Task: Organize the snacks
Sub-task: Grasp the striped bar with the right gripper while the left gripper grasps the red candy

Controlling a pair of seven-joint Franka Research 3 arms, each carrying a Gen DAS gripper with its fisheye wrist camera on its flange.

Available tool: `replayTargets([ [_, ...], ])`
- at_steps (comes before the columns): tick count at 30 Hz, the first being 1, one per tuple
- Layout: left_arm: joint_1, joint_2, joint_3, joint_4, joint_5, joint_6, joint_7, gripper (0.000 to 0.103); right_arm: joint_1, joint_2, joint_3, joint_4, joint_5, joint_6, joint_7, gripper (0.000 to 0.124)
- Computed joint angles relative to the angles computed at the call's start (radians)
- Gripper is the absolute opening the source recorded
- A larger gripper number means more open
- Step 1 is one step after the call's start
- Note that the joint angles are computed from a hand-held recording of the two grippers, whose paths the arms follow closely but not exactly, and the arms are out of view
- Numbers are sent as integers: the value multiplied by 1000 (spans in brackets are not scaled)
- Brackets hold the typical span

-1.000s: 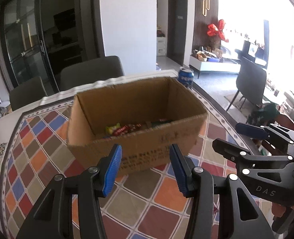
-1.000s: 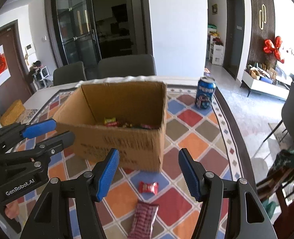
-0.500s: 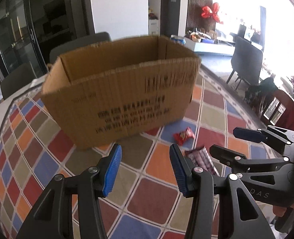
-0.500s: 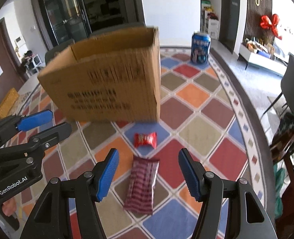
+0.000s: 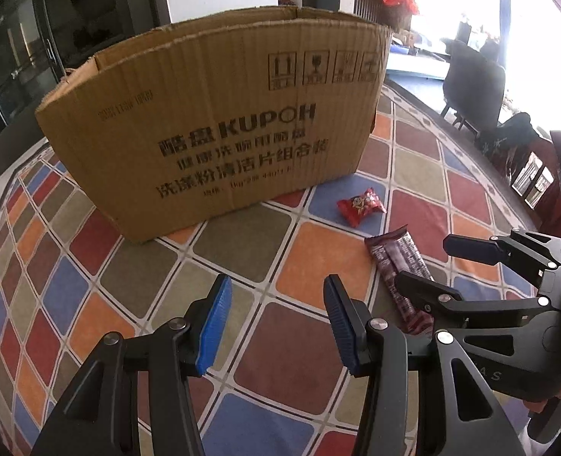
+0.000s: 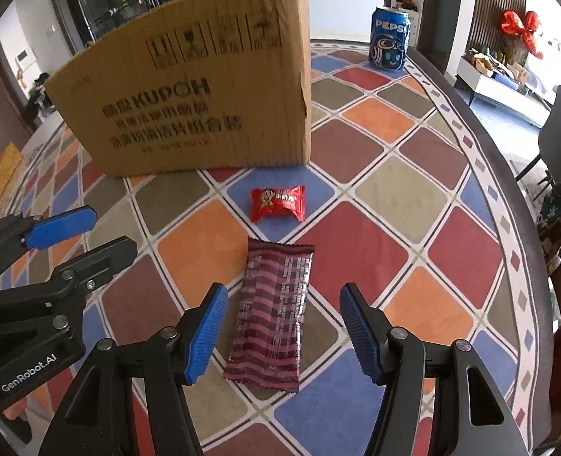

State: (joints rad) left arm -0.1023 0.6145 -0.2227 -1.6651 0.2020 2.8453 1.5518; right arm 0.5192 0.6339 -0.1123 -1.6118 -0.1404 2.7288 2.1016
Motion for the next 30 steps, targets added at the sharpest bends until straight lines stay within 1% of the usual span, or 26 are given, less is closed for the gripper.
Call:
replayTargets([
  [5, 1, 19, 0, 17, 6, -8, 15, 49, 4, 27, -1, 30, 0, -25, 2, 59],
  [7, 0, 23, 2, 21, 8, -10, 19, 49, 16, 36, -14, 40, -15, -36, 13, 59],
  [10, 7, 32, -7, 31, 5, -15, 37, 49, 20, 48, -14, 55, -24, -51, 17, 53],
  [12, 20, 40, -23, 38, -6, -16, 60, 49, 27, 48, -20, 52, -34, -45, 28, 51],
  [13, 24, 43, -29, 43, -12, -18, 69, 49, 26, 49, -20, 54, -36, -44, 28, 47],
  [14, 28, 48, -36, 48, -19, -21, 80, 49, 24, 49, -18, 53, -36, -39, 27, 42],
  [16, 35, 60, -49, 64, -31, -31, 106, 49, 28, 48, -21, 50, -39, -34, 37, 40],
  [19, 32, 79, -52, 93, -41, -46, 135, 49, 28, 41, -23, 36, -35, -13, 53, 38],
  [22, 36, 99, -68, 122, -52, -55, 183, 49, 24, 29, -26, 12, -24, 17, 73, 38],
  [25, 25, 121, -72, 158, -48, -56, 233, 49, 35, 8, -51, -24, -29, 51, 112, 38],
  [26, 26, 130, -80, 171, -49, -61, 258, 49, 35, 1, -57, -34, -29, 60, 123, 38],
  [30, 6, 170, -93, 238, -52, -91, 341, 49, 34, -19, -72, -69, -25, 88, 163, 38],
])
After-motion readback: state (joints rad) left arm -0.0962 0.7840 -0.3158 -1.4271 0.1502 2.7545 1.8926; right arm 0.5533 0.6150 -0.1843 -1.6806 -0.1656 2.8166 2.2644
